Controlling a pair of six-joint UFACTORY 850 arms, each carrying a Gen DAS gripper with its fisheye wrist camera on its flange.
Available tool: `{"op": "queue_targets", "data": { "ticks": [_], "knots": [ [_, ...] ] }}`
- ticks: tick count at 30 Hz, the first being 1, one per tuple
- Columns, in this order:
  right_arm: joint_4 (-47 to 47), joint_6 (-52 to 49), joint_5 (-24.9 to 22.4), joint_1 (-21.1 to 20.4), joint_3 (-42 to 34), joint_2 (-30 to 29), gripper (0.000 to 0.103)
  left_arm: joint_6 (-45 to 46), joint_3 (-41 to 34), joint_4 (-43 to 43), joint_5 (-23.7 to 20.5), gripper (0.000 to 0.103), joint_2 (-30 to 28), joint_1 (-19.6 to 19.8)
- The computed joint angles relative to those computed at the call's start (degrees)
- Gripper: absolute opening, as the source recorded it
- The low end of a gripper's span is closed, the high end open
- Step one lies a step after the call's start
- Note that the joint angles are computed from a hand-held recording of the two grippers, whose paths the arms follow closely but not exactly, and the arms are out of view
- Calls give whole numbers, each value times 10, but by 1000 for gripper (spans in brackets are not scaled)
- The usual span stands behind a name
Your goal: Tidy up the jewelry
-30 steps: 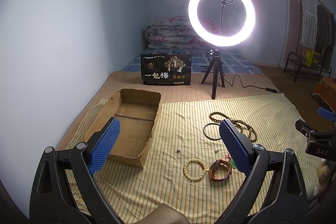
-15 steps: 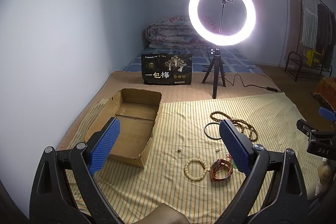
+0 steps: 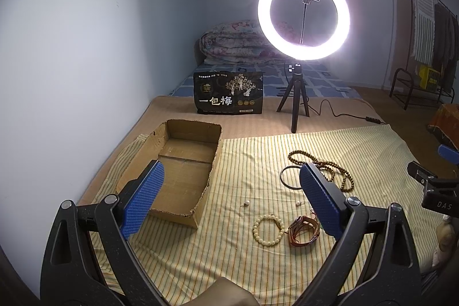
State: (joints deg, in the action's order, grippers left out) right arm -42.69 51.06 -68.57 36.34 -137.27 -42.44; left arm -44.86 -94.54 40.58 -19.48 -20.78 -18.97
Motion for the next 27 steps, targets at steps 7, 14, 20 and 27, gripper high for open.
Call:
{"op": "queue_targets", "data": {
  "ticks": [7, 14, 20, 27],
  "knots": [
    [3, 3, -5, -1, -3, -2, 103, 5, 1, -2, -3, 97, -2, 1],
    [8, -3, -10, -1, -11, -6, 103, 10, -5, -4, -14, 97, -7, 1],
    [9, -1, -18, -3, -10, -7, 103, 72, -21, -60, -35, 97, -21, 4],
    [5, -16, -15, -9, -4, -7, 103, 215, -55, -200, -89, 97, -52, 12]
  ]
}}
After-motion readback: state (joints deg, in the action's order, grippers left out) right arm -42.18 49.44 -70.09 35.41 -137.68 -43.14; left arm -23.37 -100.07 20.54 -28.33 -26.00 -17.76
